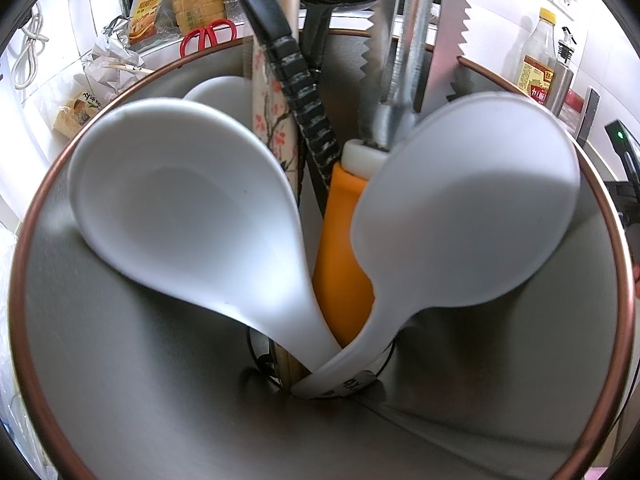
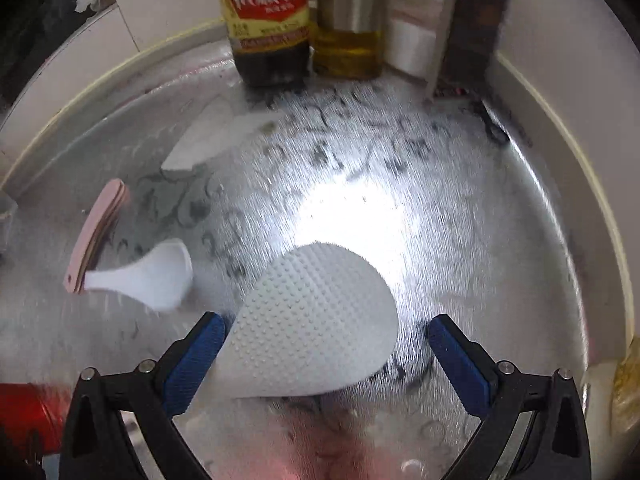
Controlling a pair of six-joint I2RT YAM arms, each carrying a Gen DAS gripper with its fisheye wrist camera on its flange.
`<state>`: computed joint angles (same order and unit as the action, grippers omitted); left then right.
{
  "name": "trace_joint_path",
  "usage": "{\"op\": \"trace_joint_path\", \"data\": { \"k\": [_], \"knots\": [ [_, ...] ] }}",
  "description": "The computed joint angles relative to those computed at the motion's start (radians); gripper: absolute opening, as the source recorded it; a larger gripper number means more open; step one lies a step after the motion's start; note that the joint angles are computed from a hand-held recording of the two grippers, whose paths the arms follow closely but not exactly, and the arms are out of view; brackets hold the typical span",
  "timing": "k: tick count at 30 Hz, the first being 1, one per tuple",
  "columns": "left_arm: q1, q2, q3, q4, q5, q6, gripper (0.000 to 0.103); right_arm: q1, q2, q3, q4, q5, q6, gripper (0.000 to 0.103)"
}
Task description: Organize utensils
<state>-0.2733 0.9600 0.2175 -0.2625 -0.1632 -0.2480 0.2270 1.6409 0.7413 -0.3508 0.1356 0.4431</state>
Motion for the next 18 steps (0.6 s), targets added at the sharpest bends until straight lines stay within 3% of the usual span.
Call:
{"op": "trace_joint_path", "data": {
  "k": [7,18],
  "knots": [
    [0.002,-0.005,0.003,-0.006,0.003,0.006,0.090,0.064,-0.078,-0.072,-0.011,0.071,-0.003,0.103],
    [0.023,0.003,0.003,0.004,0.016,0.025,0.090,0.083,0.008,0.038,-0.013,-0.015,0.002,0.102]
  ]
}}
